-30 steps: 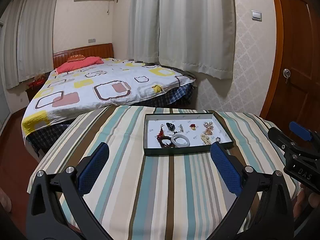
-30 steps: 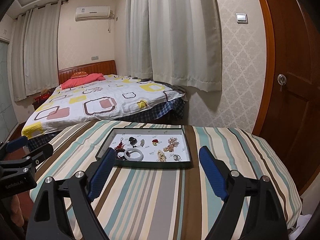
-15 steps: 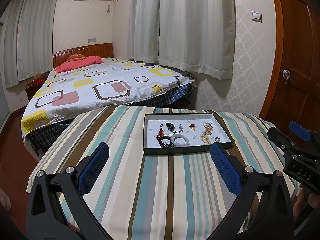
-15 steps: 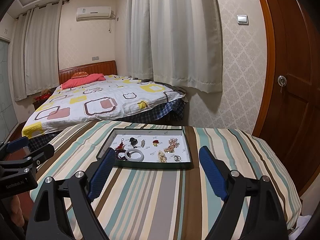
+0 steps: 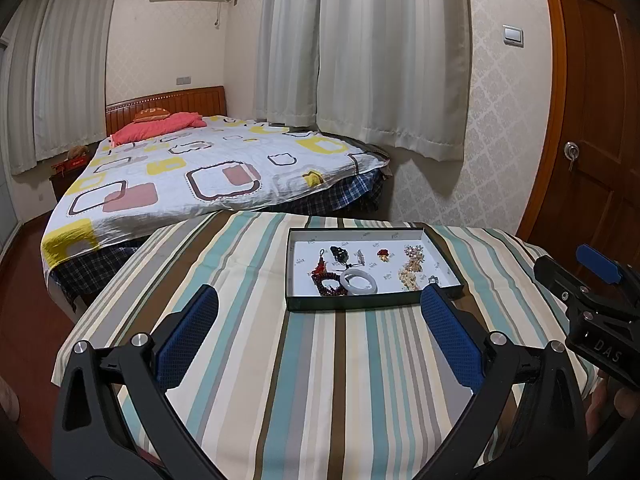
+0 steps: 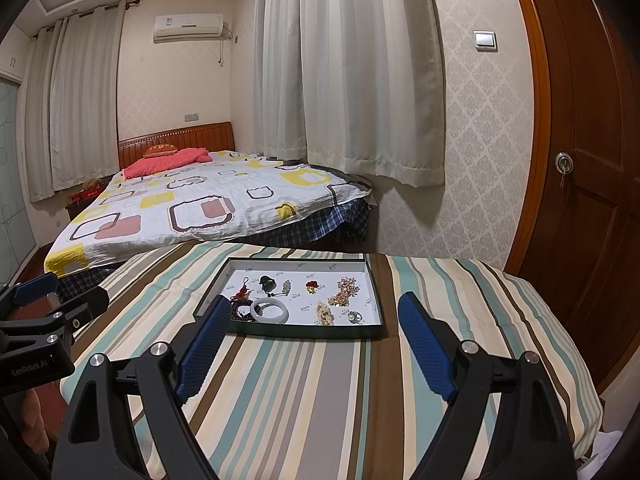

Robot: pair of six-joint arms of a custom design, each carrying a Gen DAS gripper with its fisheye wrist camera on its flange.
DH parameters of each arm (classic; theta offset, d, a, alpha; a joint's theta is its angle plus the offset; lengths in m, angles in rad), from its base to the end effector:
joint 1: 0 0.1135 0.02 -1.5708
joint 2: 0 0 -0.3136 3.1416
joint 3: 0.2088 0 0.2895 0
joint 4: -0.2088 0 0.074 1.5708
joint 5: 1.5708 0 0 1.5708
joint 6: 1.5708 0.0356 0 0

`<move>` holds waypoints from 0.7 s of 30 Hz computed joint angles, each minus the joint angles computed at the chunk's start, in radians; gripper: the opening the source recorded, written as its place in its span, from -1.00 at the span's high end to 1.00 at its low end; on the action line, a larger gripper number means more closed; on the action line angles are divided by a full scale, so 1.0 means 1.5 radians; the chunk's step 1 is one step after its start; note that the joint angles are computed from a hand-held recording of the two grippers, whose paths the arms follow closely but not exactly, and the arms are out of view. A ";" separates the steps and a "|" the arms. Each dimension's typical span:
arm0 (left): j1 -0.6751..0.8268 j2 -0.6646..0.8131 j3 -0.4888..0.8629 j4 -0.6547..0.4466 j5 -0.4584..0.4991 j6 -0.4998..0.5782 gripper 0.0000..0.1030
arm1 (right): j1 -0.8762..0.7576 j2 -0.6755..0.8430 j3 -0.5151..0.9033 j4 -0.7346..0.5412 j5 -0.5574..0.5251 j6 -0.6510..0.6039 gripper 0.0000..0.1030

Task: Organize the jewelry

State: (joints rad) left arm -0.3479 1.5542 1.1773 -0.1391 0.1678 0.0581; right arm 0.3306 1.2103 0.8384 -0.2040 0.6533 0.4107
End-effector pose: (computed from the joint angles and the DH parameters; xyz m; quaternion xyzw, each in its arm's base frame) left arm 0.3694 -0.1403 0.3248 0.2149 0.8349 -0.1441 0.4858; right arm 0.2726 0.0707 0.3042 0.1863 0.8255 -0.0991 0.5234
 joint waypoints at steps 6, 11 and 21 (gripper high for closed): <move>-0.002 -0.001 0.000 0.000 -0.004 -0.006 -0.91 | 0.001 0.002 0.006 -0.004 0.001 0.000 -0.61; -0.003 -0.004 -0.004 0.008 -0.011 -0.009 -0.91 | 0.001 0.001 0.005 -0.003 0.001 -0.001 -0.61; 0.005 0.001 0.003 -0.001 0.007 -0.008 -0.91 | 0.003 0.001 0.007 -0.006 0.002 0.000 -0.61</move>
